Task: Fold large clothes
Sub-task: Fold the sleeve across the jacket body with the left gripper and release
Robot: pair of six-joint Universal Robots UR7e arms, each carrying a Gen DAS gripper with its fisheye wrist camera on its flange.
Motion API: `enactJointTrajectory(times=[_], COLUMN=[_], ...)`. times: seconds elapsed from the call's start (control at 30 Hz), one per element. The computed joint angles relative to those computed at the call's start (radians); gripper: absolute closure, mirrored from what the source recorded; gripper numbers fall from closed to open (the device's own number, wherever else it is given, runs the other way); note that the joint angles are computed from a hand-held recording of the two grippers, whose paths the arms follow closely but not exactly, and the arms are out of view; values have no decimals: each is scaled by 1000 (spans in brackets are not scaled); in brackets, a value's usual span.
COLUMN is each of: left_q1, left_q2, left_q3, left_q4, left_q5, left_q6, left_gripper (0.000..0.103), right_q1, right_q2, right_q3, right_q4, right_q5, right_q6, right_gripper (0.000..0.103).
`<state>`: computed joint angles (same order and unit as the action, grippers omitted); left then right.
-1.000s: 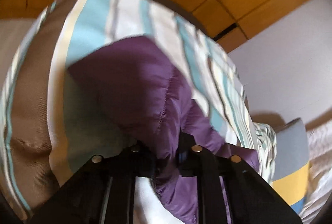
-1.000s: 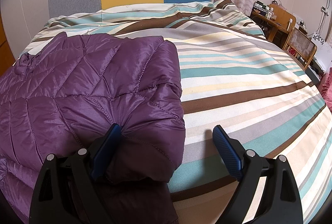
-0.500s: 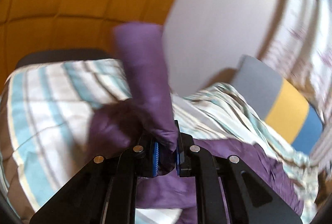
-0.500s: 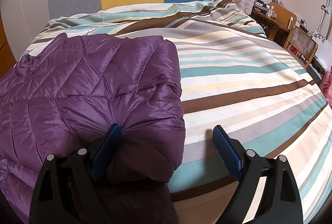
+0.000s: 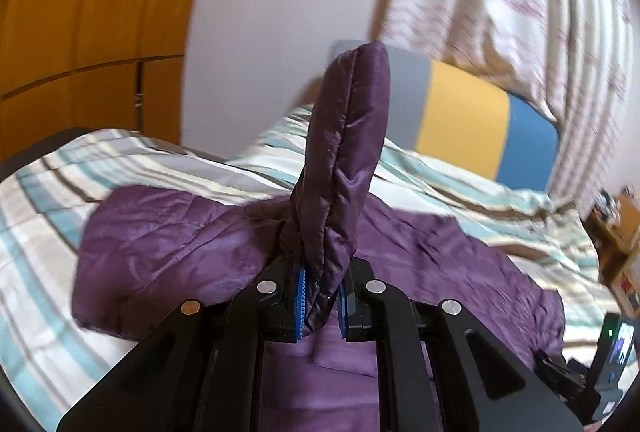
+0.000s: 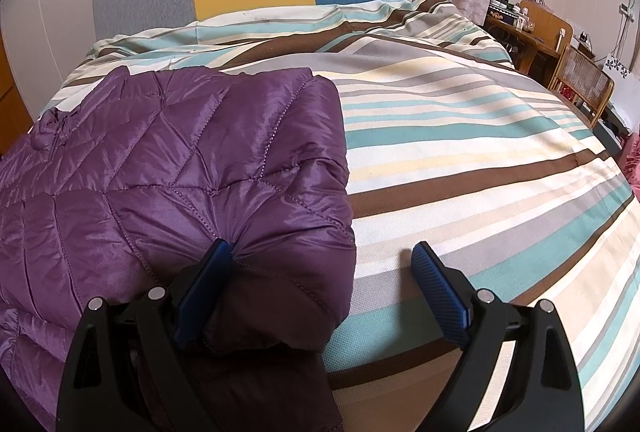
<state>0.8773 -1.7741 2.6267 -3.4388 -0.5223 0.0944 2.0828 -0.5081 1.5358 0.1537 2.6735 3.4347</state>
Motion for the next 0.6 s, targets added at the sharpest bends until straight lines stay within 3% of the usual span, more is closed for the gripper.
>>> enactJointTrajectory(times=[0.33,0.6], left_q1=[-67,-48], left_q2=[198,318], left_q3=[3,-26], left_q4=[24,79], left_q5=[-65,-98], left_q6=[-57,-114], left_gripper=[91,91], right_q1=[-2,-1], right_q2=[-2,1], right_q3=[1,-1], right_q4=[-3,-2], right_q5=[-8,-7], right_q6=[4,7], right_gripper=[11,10])
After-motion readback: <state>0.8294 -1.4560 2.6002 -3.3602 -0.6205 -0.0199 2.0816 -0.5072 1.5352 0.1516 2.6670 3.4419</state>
